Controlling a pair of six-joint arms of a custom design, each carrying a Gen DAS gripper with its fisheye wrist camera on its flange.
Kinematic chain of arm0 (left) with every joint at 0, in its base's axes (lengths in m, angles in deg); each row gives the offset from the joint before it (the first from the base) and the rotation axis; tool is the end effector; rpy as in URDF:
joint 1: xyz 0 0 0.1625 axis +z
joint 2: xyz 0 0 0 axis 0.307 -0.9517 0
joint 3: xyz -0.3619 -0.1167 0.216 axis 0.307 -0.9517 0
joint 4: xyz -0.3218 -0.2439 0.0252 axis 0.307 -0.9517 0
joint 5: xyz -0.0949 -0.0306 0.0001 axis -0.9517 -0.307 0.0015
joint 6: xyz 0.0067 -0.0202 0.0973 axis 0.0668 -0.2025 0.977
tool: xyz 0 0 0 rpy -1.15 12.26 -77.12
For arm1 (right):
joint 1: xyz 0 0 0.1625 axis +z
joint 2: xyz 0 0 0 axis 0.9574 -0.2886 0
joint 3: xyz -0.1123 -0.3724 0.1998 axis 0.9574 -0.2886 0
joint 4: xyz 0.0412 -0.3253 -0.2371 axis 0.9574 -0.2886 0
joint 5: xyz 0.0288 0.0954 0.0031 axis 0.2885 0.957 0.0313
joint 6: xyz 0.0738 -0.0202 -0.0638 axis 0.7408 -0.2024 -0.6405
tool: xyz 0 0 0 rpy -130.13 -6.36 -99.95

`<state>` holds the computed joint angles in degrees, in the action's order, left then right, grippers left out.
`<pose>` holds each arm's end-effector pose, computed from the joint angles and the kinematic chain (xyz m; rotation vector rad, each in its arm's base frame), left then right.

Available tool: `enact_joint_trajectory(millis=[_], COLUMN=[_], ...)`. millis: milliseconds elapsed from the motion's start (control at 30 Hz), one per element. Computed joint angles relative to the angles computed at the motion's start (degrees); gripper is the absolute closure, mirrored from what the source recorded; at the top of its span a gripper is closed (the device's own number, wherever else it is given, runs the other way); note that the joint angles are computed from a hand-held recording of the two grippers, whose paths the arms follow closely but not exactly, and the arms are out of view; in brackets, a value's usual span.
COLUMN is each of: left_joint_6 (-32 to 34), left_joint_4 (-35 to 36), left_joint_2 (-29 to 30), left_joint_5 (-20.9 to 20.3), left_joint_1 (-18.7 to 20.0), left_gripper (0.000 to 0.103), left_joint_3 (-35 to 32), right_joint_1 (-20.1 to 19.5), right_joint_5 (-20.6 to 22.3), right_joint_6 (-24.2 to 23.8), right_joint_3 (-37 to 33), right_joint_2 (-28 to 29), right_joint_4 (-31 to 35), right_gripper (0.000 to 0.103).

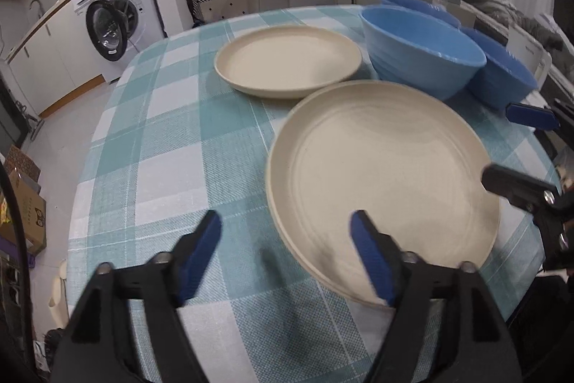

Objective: Organize plates and bowls
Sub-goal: 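Lower the plate onto the other plate and open both tools, then move both tools toward the rim of the next cream plate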

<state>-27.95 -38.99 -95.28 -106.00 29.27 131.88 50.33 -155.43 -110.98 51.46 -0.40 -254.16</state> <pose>0.0446 -0.2768 0.2713 0.1625 2.1722 -0.8349 0.3610 -0.3809 -0.0645 1.3359 -2.3012 0.5102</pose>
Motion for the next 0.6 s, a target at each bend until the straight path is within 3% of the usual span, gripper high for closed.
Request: enact_joint_trajectory(millis=[167,267,600], left_joint_6=[0.9,1.6,10.8], left_joint_4=[-3.8,-7.8,-28.4], left_joint_2=[-2.6,-2.6,7.2], left_joint_5=[2.3,3.3,4.6], left_joint_1=[-0.2,0.4,5.8], left_gripper=[0.006,0.005,0.004], left_joint_3=[0.4,0.5,0.1], right_joint_1=[0.5,0.5,0.3], right_joint_5=[2.2,3.1,5.8], right_joint_6=[-1.2,-1.2,-1.1], right_joint_3=[0.4,0.0,-3.0], right_joint_2=[-0.8,-1.1,-2.1], right_joint_4=[-3.4,-4.6,-3.6], right_gripper=[0.001,0.001,0.001])
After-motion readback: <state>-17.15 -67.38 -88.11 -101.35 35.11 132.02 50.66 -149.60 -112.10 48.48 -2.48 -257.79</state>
